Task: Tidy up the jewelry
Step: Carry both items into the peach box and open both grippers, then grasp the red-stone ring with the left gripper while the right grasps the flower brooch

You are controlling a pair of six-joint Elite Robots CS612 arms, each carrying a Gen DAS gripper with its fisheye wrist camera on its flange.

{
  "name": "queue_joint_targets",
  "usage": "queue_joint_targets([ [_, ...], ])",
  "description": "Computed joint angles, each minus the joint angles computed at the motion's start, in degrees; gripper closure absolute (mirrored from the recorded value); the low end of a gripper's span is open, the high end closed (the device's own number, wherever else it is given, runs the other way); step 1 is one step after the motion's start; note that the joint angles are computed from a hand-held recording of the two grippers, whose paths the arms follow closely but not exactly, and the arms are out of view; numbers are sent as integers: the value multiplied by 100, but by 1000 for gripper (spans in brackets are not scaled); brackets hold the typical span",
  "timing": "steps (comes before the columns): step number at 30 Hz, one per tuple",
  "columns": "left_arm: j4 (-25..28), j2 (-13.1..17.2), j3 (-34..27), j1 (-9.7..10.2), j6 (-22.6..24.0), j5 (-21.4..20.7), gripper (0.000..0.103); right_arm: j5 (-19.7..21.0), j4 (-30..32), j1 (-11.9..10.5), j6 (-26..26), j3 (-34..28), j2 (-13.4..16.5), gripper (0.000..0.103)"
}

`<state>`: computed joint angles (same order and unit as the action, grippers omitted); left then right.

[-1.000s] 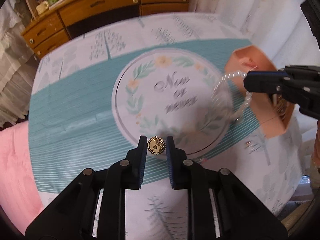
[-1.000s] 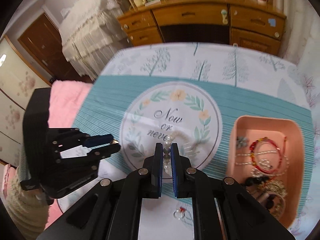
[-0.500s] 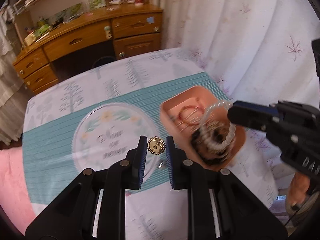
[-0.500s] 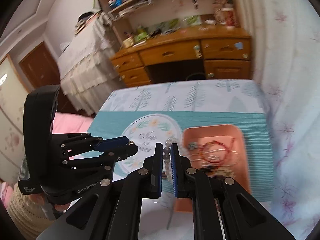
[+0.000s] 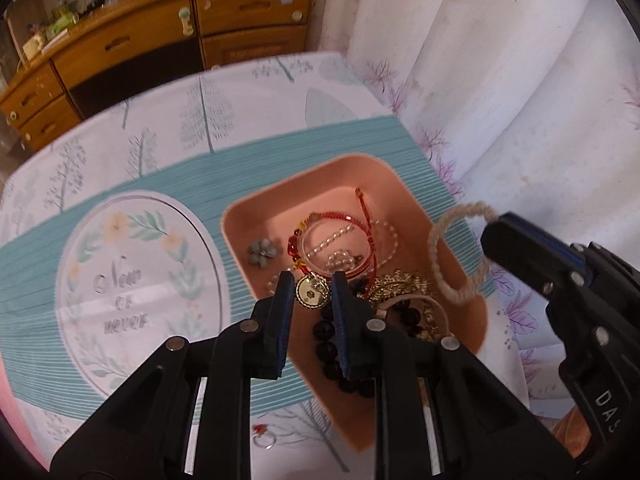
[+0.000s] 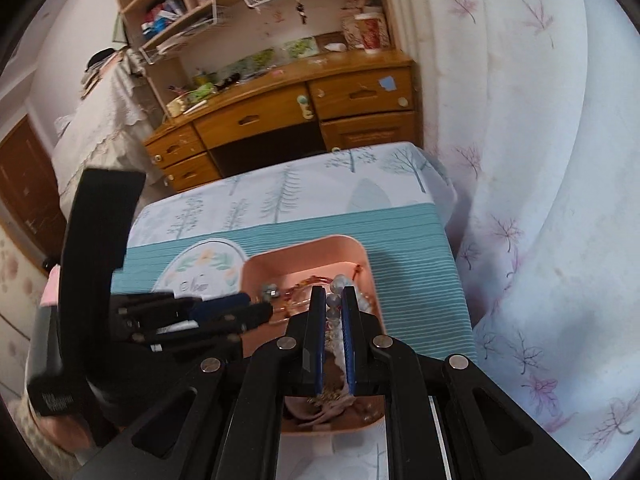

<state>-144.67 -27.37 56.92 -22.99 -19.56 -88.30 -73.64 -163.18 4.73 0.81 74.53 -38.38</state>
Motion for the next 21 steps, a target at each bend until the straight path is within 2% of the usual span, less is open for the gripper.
queue_joint_targets([
  [5, 120, 83, -82, 21, -58, -26, 86, 83, 340, 45, 117, -424, 304, 95],
  [8, 22, 19, 26, 74, -129, -223, 80, 170, 560, 78, 204, -626, 424, 93],
  [11, -239, -109, 238, 91, -79, -304, 65, 207, 580, 107, 227, -730, 491, 89],
  [12, -274, -164, 314, 76, -88, -170, 53, 206, 565, 120, 230, -739, 496, 87],
  [13, -339, -217, 393, 63, -95, -52, 49, 221, 543, 124, 220, -725, 484, 86],
  [21, -631, -700, 1147, 101, -42, 321, 49, 489, 533, 119, -57, -330, 174, 83],
])
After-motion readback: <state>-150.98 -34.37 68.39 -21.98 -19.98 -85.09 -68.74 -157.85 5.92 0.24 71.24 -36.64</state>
